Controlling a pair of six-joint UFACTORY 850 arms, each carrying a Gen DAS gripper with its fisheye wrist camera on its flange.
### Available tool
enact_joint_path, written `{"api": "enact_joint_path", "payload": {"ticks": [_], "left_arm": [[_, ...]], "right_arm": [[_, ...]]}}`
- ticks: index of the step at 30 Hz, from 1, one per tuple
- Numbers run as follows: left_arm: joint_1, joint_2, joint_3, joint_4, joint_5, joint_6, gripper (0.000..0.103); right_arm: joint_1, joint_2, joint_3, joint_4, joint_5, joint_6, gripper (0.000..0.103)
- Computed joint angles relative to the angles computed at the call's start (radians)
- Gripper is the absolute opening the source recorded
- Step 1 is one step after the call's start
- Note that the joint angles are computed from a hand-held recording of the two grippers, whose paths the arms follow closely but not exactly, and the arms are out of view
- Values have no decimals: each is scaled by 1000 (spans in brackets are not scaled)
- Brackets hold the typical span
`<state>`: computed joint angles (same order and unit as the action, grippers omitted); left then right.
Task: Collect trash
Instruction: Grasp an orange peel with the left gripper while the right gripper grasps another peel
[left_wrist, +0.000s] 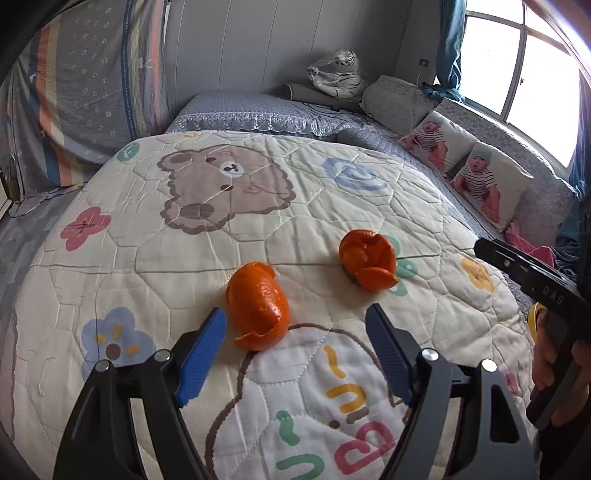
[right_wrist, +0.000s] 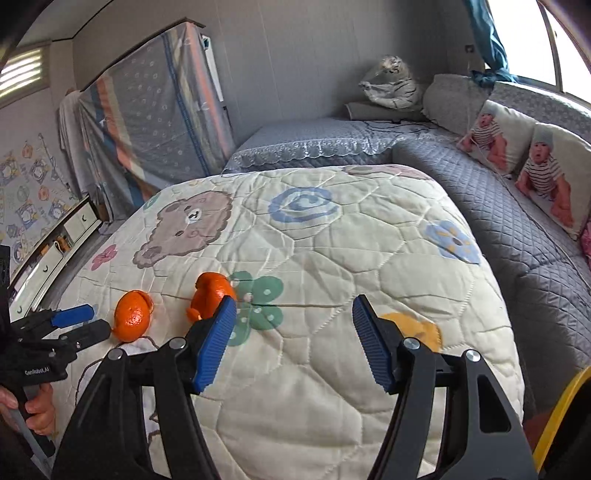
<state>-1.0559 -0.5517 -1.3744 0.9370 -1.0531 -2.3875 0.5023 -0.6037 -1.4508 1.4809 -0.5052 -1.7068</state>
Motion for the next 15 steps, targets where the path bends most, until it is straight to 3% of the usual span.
{"api": "enact_joint_path", "payload": {"ticks": [15], "left_arm": [[25,34,88,15,76,-68,74]], "right_arm": [[110,-143,-190,-354,14,297,62]]}}
